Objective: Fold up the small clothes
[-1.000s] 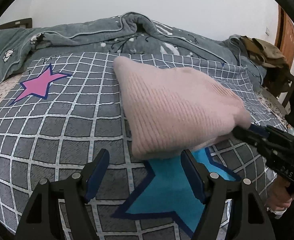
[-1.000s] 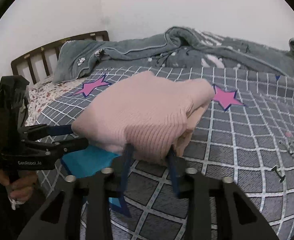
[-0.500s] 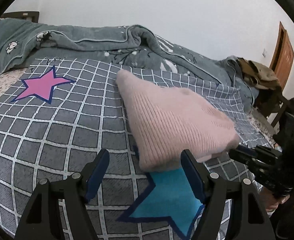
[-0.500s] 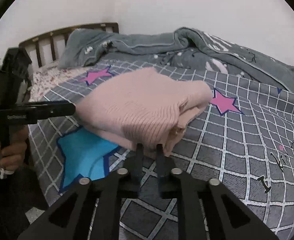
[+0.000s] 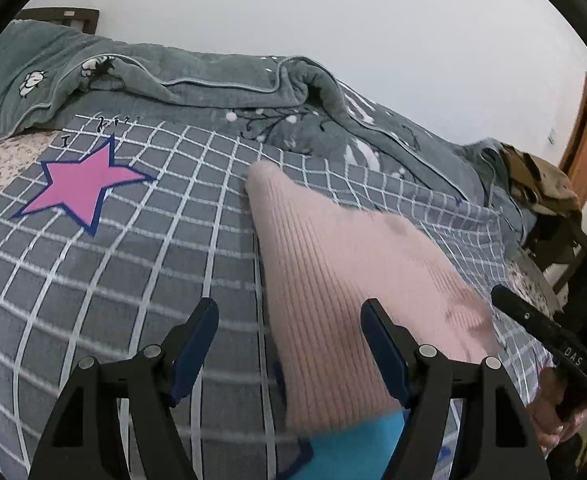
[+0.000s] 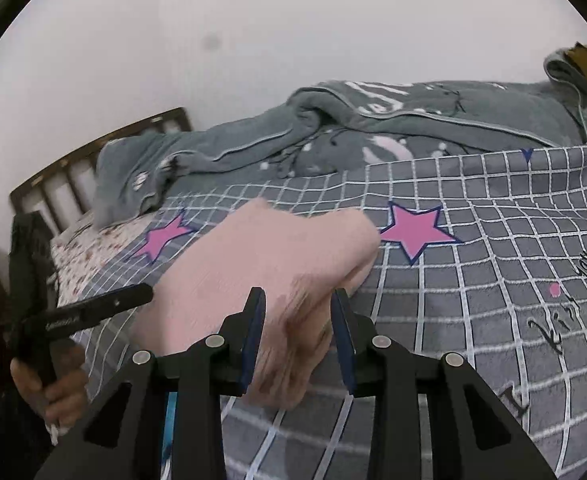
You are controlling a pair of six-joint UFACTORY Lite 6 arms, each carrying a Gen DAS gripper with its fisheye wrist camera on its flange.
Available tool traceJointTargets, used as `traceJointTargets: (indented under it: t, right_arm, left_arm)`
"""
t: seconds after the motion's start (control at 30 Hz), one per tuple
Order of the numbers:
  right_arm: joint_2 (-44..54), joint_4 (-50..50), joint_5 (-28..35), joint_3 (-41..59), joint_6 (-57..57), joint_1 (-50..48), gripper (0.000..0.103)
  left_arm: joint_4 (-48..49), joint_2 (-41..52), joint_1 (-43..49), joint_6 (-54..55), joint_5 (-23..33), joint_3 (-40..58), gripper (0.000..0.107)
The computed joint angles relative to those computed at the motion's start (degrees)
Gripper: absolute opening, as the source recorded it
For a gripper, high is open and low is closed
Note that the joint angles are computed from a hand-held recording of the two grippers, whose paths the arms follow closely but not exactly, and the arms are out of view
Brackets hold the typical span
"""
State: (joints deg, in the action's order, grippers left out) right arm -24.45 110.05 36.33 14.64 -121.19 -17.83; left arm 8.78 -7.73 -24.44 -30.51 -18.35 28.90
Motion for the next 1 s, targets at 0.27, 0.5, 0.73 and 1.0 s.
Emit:
traceJointTargets:
  t: [0.27, 0.5, 0.73, 1.0]
  right_arm:
    - [25.5, -2.7, -9.2, 24.3, 11.8, 5.6, 0.038]
    - [41.1, -4.8, -2.7, 33.4, 15.1, 3.2, 0.044]
    - [43.0, -2.6, 8.2, 32.6, 11.4, 0.3, 0.010]
    - [43.0, 1.0, 3.1, 32.0, 9.3, 0.7, 0.010]
  left_arm:
    - [5.2, 14.7, 2.3, -4.3, 6.1, 20.0, 0.072]
    - [11.5, 24.9, 4.2, -9.8, 3.3, 27.4, 0.072]
    - [19.0, 26.9, 4.6, -14.4, 2.5, 29.1, 0.072]
    - [21.1, 26.9, 4.4, -16.5, 1.9, 29.6, 0.072]
